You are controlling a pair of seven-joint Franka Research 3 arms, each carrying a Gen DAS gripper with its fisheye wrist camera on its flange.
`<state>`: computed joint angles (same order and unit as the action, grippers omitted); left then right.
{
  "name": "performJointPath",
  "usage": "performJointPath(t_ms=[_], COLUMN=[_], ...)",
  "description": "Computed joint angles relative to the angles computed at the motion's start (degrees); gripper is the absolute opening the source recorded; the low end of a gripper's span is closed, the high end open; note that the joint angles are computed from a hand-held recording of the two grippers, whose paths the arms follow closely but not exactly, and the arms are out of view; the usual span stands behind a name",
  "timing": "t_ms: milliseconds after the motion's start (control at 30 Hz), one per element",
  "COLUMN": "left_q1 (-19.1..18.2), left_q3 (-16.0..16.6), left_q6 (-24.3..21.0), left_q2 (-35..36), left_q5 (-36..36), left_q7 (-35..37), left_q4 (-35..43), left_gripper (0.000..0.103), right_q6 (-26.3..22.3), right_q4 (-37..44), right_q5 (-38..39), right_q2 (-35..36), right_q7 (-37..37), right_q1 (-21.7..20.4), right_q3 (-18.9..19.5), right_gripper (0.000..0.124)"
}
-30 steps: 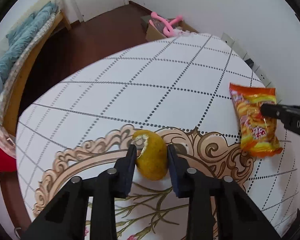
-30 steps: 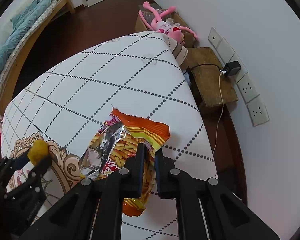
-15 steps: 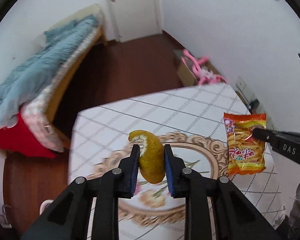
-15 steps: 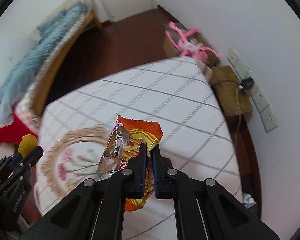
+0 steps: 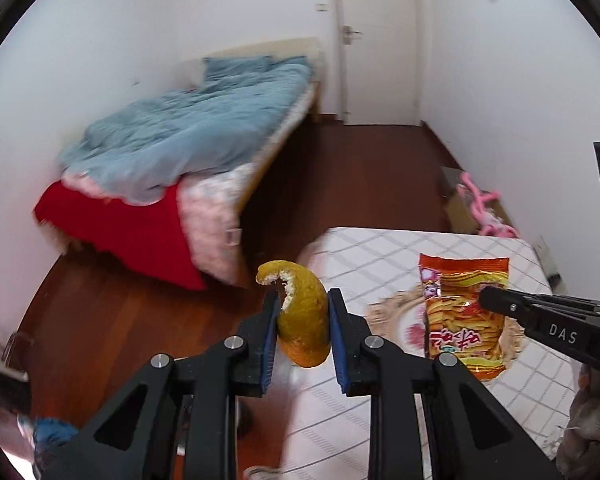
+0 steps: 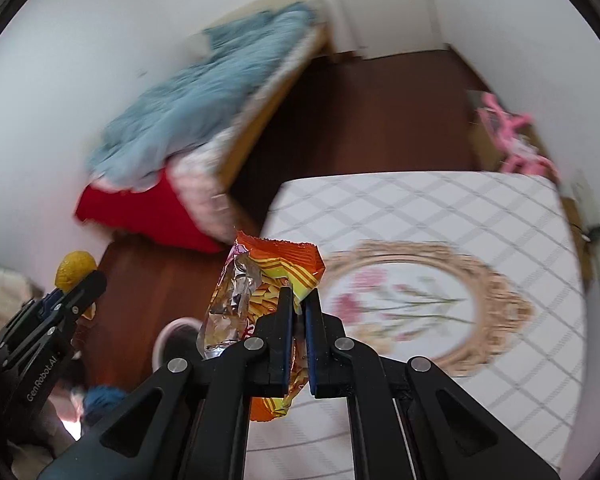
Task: Collect trash
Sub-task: 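Carry the peel and snack bag over the bin and open both tools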
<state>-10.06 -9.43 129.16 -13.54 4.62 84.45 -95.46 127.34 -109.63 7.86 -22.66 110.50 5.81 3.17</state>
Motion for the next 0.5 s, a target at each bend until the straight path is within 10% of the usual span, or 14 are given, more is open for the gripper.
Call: performJointPath(t_ms=[500], left_q1=[11.3], left_q3=[10.8], left_q6=[-3.4], left_q2=[4.3], left_q5=[-10.0], left_q7=[6.6], left_q4=[-11.3], left_gripper=[0.021], right_q6=[-0.6], right_q4=[19.2], right_q5=[0.4], right_q2=[34.2], right_q7=[6.9], right_q1=[15.8], right_q3=[4.8], right_gripper=[0.006])
